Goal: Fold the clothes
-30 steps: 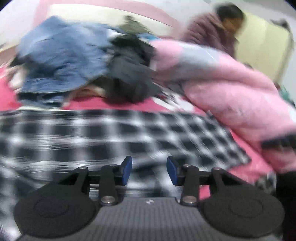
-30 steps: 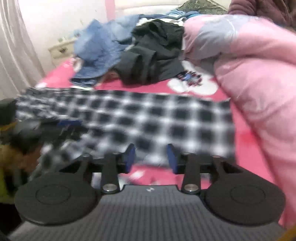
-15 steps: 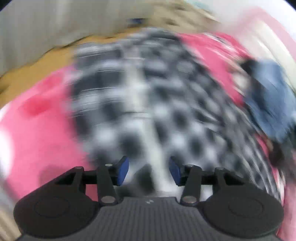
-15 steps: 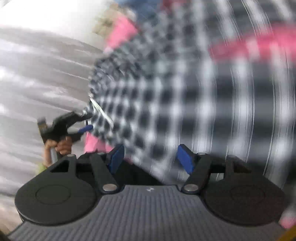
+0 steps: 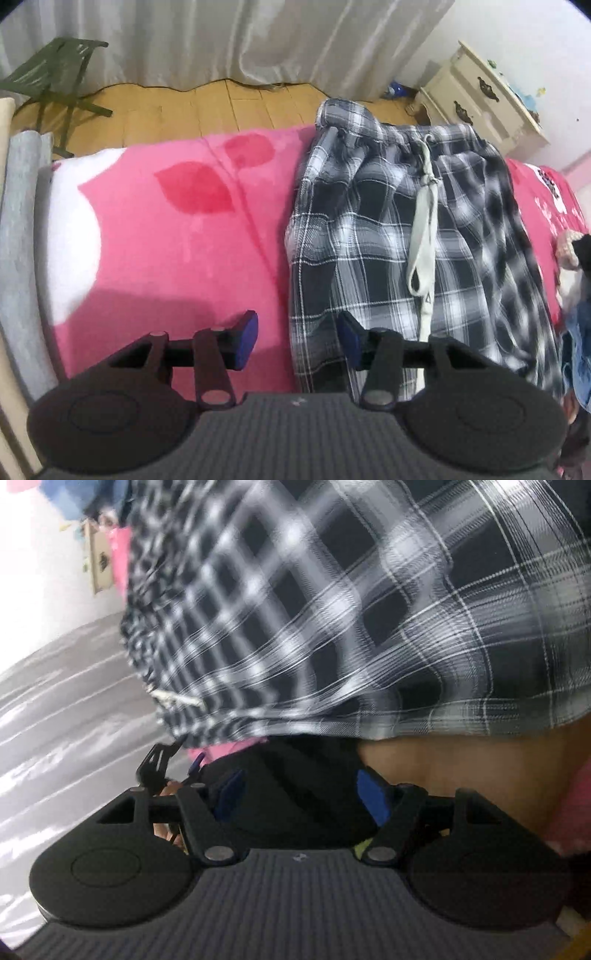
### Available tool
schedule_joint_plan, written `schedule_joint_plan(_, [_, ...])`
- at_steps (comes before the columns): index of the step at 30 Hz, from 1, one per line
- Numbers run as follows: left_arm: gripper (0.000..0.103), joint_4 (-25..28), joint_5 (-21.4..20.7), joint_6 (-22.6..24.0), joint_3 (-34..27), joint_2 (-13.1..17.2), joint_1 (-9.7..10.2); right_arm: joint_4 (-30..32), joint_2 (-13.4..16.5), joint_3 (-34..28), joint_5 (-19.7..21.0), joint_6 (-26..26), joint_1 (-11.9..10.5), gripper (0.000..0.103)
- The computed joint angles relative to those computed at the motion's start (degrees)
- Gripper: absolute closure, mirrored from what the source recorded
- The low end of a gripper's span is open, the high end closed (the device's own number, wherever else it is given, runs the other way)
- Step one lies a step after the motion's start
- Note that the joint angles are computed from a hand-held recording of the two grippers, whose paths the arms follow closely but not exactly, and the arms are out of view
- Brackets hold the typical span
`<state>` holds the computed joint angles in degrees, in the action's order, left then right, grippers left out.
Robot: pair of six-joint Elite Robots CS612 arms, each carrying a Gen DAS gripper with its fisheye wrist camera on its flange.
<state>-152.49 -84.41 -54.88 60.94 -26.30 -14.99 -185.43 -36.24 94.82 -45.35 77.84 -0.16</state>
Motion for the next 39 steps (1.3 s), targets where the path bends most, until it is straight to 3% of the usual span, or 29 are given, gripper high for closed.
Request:
schedule_joint_plan(3, [0.059,-3.1,0.6,-1.9,1.4,-0.1,0.1,0.7,0.2,-0.1,-1.7,3.8,0.2,0.036])
schedule_joint_plan(13, [0.062,-3.1,3.0,-3.4,0.2,0.8,-0.41,1.6,0.6,-0.8,-7.3,14.1,1.4,0.04])
schedule_joint_plan(15, [0.069,-2.9,3.6,-3.2,0.0,0.9,-0.49,1.8,0.3,-0.5,-8.9,15.2,1.6,0.046])
schedule_joint_plan(20, [0.085,-5.1,2.9,-4.2,0.5,1.1,-0.25,1.7,-0.9,2.1,-11.8,16.8,1.6,0.084])
schedule_joint_plan(23, [0.094,-6.3,2.5,-5.4,1.0,1.0,-0.14,-0.7,-1.1,3.3,-12.9,18.0,1.5,0.095])
schedule_joint_plan(34, [0.099,-15.4,2.8,-6.1,3.7,0.7,-0.38,-8.5,-4.1,6.5,-23.2,8.2,1.1,0.103])
schedule_joint_plan(37, [0.099,-14.7,2.6,-6.7,3.6,0.8,-0.32,-10.0,-3.7,6.4,-20.9,8.1,0.6,0.103])
schedule_joint_plan(39, [0.098,-14.2,2.4,-6.9,3.3,0.9,-0.26,-6.6,-4.1,5.7,-17.6,1.9,0.3,0.099])
